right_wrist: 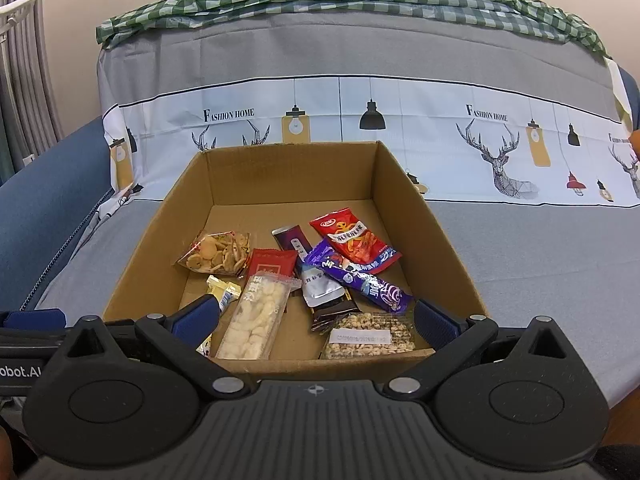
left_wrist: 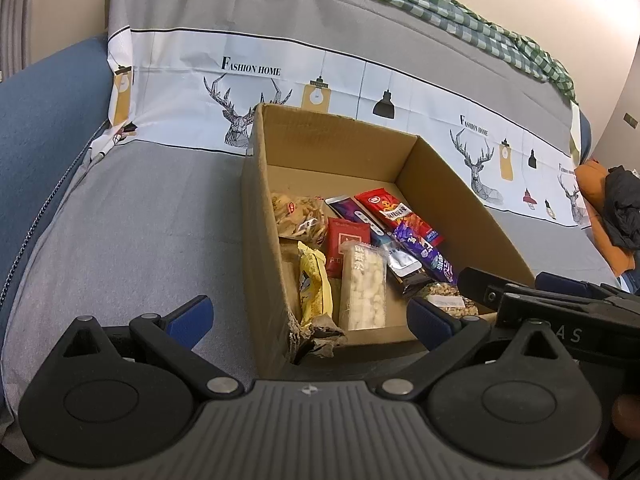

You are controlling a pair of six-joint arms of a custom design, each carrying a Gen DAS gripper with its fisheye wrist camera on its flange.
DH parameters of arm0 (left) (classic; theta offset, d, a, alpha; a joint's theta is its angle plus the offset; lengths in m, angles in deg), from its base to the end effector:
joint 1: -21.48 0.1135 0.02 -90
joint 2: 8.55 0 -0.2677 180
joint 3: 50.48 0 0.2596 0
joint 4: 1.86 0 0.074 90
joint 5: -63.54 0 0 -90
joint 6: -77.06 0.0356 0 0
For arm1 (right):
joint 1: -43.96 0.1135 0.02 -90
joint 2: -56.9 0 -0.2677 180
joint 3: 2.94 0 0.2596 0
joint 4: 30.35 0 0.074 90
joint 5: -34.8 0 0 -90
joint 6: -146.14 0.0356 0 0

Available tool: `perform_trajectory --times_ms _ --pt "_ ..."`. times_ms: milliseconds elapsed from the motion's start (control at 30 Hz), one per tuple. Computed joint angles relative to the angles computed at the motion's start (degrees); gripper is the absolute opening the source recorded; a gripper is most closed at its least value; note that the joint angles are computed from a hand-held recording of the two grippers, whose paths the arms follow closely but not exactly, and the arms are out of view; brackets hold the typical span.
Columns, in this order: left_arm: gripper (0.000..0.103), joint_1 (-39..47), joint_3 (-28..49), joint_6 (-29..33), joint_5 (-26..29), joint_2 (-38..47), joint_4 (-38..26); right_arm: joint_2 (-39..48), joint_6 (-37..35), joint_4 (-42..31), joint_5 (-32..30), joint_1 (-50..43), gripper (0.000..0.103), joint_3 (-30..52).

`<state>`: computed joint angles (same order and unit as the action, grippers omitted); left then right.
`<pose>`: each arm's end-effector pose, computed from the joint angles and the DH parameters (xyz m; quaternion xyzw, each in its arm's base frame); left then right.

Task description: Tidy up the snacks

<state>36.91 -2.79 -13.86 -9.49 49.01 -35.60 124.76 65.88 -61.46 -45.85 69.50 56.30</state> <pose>0.2056 0.0460 0.2204 -0.0717 0.9081 -0.0853 0.4036 0.2368 0.1068 0.2528 -0.0897 0.8985 0.0580 0.4258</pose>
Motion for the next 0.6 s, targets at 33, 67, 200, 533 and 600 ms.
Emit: perform_trajectory --times_ms 33,67,200,533,600 --pt "0.103 0.0 0.0 0.0 0.1 0.0 0.1 0.0 0.0 -0.1 0.0 -0.1 0.102 0.1" --pt "0.103 0.0 -0.1 0.0 0.1 0.0 0.2 0.0 0.0 -0.1 0.0 0.0 0.102 0.1" --pt "0.103 0.0 -0.1 -0.1 0.5 -0.1 0.1 0.0 0.0 -0.1 0.0 -0.1 0.102 0.1" --pt "0.103 0.5 -0.7 0.6 1.6 -0.8 0.7 0.1 0.0 0.1 -0.4 -0.3 0.102 0.1" --pt "0.103 0.2 -0.7 0.5 1.5 -0.9 0.9 0.0 0.1 0.0 -0.4 -0.3 0.102 0.0"
